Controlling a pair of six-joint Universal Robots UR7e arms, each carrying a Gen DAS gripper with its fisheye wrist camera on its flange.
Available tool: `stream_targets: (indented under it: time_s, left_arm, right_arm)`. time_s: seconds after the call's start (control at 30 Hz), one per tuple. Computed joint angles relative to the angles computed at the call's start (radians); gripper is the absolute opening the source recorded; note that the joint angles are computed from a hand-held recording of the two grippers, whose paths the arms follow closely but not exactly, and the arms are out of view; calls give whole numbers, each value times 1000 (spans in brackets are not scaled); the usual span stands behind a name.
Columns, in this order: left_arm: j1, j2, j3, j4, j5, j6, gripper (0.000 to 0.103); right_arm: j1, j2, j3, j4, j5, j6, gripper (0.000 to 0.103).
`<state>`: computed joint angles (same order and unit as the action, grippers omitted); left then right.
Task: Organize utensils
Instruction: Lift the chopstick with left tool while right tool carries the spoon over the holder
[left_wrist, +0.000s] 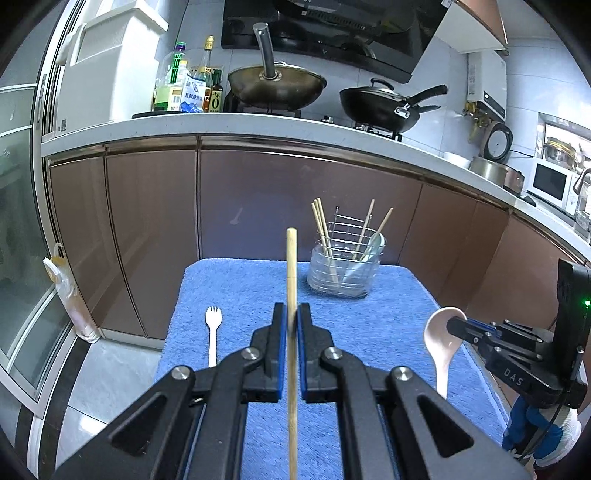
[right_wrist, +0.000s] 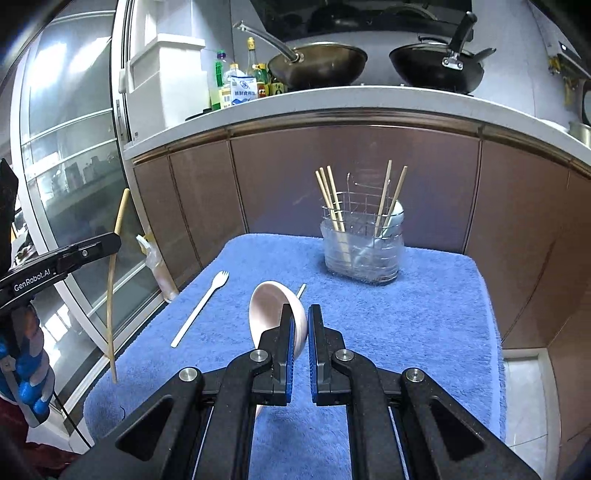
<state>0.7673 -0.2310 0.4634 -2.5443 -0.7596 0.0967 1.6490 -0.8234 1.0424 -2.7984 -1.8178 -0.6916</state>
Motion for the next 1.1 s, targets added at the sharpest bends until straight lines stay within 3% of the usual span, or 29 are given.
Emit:
stream_targets:
  time_s: [0.3,0.6,0.83,1.1]
  left_arm:
    - [-20,-56,118,-93,15,21,5]
    - [-42,-65,145,-169,23,73,5]
    - [-50,-50,119,-186,12,92,5]
    - [-52,26,-20,-163,9,136,5]
  right_arm:
    - [3,-46,85,-98,-2,-10,7]
    - [18,-82,149,-235,8,-55,7]
    - [31,-85,160,-287,18,-84,7]
    - [37,-65,130,-307,32,-108,7]
